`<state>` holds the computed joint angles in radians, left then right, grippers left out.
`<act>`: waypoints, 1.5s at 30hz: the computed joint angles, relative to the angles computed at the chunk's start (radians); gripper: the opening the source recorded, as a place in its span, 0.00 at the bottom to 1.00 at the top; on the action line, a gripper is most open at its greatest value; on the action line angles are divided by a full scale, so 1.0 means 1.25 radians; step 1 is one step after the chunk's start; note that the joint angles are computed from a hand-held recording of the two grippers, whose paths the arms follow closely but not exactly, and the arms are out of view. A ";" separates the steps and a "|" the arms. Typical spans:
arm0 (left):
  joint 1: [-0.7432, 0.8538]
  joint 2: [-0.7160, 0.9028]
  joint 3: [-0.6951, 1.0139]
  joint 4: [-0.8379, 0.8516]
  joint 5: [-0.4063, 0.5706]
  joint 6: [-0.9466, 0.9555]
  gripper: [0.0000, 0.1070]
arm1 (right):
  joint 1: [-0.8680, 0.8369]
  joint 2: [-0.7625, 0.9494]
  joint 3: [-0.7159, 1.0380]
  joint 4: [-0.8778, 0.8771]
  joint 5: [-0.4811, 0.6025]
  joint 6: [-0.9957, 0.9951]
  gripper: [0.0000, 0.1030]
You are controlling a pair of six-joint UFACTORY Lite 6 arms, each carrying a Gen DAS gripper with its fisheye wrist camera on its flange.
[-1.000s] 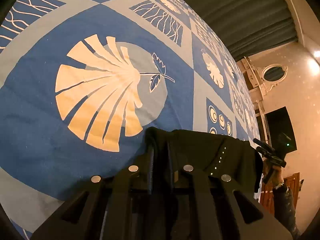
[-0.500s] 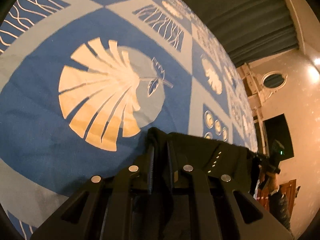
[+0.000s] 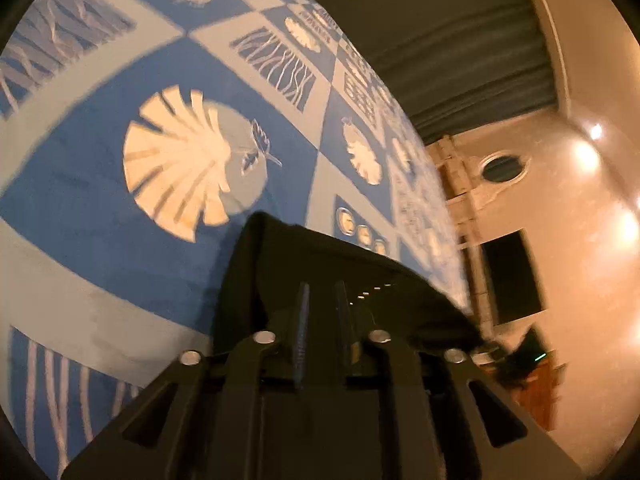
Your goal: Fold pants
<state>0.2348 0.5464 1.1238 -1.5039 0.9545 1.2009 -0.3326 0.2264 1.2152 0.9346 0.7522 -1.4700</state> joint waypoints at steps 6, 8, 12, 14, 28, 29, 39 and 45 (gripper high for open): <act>-0.009 0.102 0.091 -0.011 -0.050 -0.030 0.70 | -0.024 -0.041 -0.053 0.022 0.012 -0.036 0.07; -0.035 0.144 0.153 0.038 -0.084 -0.061 0.70 | -0.038 -0.055 -0.073 0.036 0.016 -0.054 0.07; -0.078 0.172 0.208 0.073 -0.118 -0.047 0.70 | -0.071 -0.078 -0.117 0.069 0.026 -0.093 0.06; -0.100 0.182 0.231 0.094 -0.125 -0.042 0.70 | -0.079 -0.081 -0.131 0.074 0.029 -0.101 0.06; -0.145 -0.003 0.078 0.090 -0.137 0.038 0.06 | -0.102 -0.148 -0.198 0.099 0.032 -0.099 0.07; -0.139 -0.044 0.040 0.080 -0.123 0.056 0.06 | -0.113 -0.165 -0.211 0.100 0.044 -0.102 0.07; -0.012 -0.417 -0.413 -0.047 0.034 0.214 0.07 | -0.367 -0.484 -0.492 0.044 0.245 -0.214 0.07; 0.102 -0.517 -0.656 -0.032 0.073 0.253 0.31 | -0.538 -0.608 -0.664 -0.069 0.339 -0.297 0.09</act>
<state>0.3623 -0.0993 0.3036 -1.5436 1.0457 1.5172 -1.0046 -0.5334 0.3854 0.8486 1.1755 -1.8411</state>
